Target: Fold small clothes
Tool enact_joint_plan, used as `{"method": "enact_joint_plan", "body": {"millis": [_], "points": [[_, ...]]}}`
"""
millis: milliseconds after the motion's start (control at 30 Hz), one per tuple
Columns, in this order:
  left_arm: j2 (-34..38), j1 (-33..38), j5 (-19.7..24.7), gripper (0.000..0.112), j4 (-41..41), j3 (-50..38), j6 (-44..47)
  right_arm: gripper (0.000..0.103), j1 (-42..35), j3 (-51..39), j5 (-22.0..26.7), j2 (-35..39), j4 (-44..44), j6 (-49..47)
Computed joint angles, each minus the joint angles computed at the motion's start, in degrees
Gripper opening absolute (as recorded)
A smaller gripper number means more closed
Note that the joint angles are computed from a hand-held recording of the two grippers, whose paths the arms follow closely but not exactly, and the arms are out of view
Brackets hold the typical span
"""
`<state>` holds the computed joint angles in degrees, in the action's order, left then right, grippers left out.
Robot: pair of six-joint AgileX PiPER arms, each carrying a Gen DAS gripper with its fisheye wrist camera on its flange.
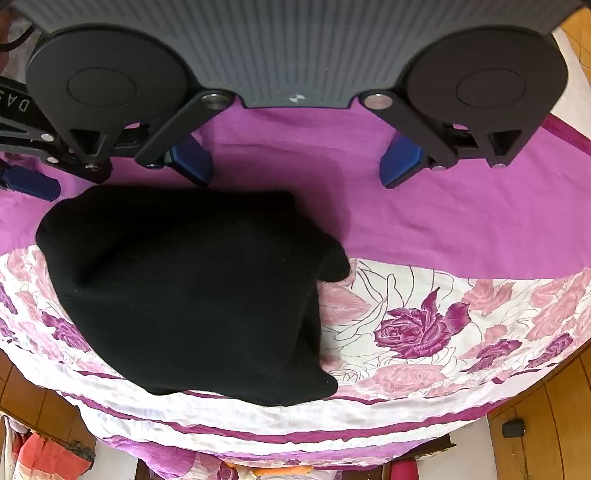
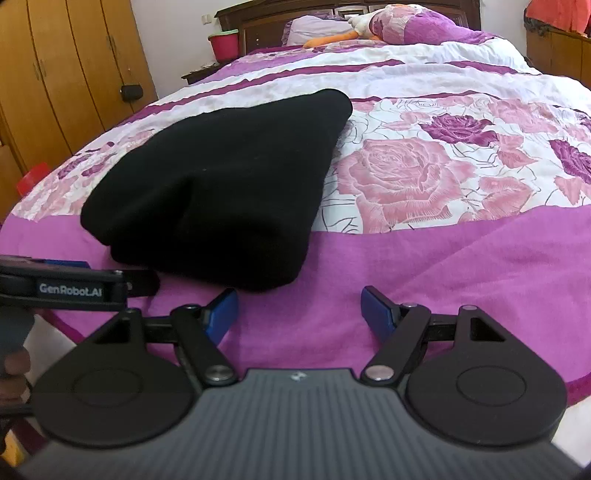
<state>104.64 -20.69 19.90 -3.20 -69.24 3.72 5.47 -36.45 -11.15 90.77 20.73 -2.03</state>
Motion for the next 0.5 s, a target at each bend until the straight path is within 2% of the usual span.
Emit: {"method": "enact_joint_plan", "body": {"millis": [500], "points": [[0.0, 0.0, -1.8, 0.100, -0.3, 1.1, 0.7, 0.075, -0.1, 0.2, -0.5, 0.3, -0.7, 0.5]]}}
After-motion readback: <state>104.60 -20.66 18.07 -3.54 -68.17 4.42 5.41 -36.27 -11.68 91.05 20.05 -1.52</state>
